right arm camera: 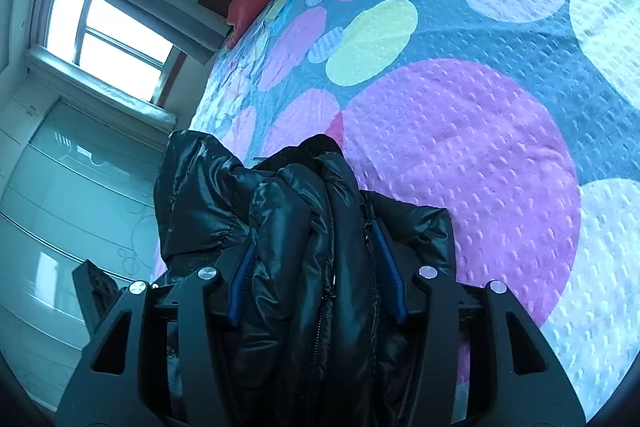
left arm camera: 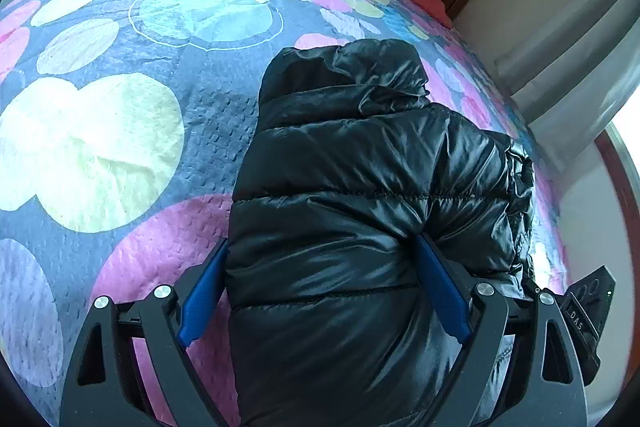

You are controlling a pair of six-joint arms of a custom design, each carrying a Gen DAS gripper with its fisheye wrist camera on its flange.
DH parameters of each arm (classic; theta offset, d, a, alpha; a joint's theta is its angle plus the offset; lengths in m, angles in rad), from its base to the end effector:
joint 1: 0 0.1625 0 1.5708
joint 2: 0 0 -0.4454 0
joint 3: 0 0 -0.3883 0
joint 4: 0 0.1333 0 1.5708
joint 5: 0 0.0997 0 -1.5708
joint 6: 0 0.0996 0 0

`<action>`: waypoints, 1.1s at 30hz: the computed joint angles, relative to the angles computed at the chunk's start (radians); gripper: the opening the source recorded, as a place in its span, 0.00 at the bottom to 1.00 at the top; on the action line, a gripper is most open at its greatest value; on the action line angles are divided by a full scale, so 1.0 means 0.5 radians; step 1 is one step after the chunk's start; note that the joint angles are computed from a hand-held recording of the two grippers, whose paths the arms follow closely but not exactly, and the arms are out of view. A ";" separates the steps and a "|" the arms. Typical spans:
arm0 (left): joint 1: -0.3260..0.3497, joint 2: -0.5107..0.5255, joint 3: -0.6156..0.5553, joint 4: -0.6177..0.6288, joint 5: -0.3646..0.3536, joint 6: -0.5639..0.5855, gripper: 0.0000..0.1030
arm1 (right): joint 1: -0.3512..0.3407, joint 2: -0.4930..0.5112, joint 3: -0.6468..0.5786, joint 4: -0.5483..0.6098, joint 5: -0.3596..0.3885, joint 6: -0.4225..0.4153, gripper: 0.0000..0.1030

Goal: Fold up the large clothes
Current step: 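Lower the folded bundle onto the bed and open both tools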

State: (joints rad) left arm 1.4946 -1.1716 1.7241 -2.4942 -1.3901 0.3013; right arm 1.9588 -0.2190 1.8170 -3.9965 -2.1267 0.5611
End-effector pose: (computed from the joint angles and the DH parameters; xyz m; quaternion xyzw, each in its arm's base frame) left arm 0.1026 -0.6418 0.3139 0.1673 0.9646 -0.1725 0.1087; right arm 0.2843 -0.4822 -0.1127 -0.1860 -0.8676 0.4588 0.0468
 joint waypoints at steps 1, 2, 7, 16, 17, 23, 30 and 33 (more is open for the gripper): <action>0.006 -0.002 -0.007 0.014 -0.020 -0.006 0.86 | 0.005 -0.004 0.002 0.003 -0.003 0.001 0.51; 0.014 -0.005 -0.014 0.027 -0.046 -0.017 0.86 | 0.012 -0.009 0.006 0.001 -0.006 0.000 0.53; 0.012 -0.036 0.005 0.011 -0.065 -0.007 0.86 | 0.033 -0.009 0.029 -0.072 0.008 0.002 0.58; -0.019 -0.145 0.096 -0.117 -0.034 0.031 0.86 | 0.109 -0.031 0.089 -0.132 -0.083 0.011 0.63; -0.013 -0.158 0.097 -0.118 -0.045 0.015 0.86 | 0.111 -0.035 0.096 -0.134 -0.088 0.014 0.64; -0.001 -0.235 0.120 -0.210 -0.008 -0.011 0.86 | 0.179 -0.064 0.143 -0.149 -0.213 0.088 0.65; -0.065 -0.352 0.275 -0.415 0.287 0.113 0.86 | 0.356 -0.161 0.187 0.354 -0.728 0.469 0.65; -0.095 -0.436 0.385 -0.506 0.341 0.197 0.86 | 0.450 -0.204 0.173 0.722 -0.930 0.659 0.65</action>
State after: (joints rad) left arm 1.4473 -1.3898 1.9168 -2.7472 -1.2195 0.3996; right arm 2.1839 -0.3211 1.9037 -3.6356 -2.5916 0.8906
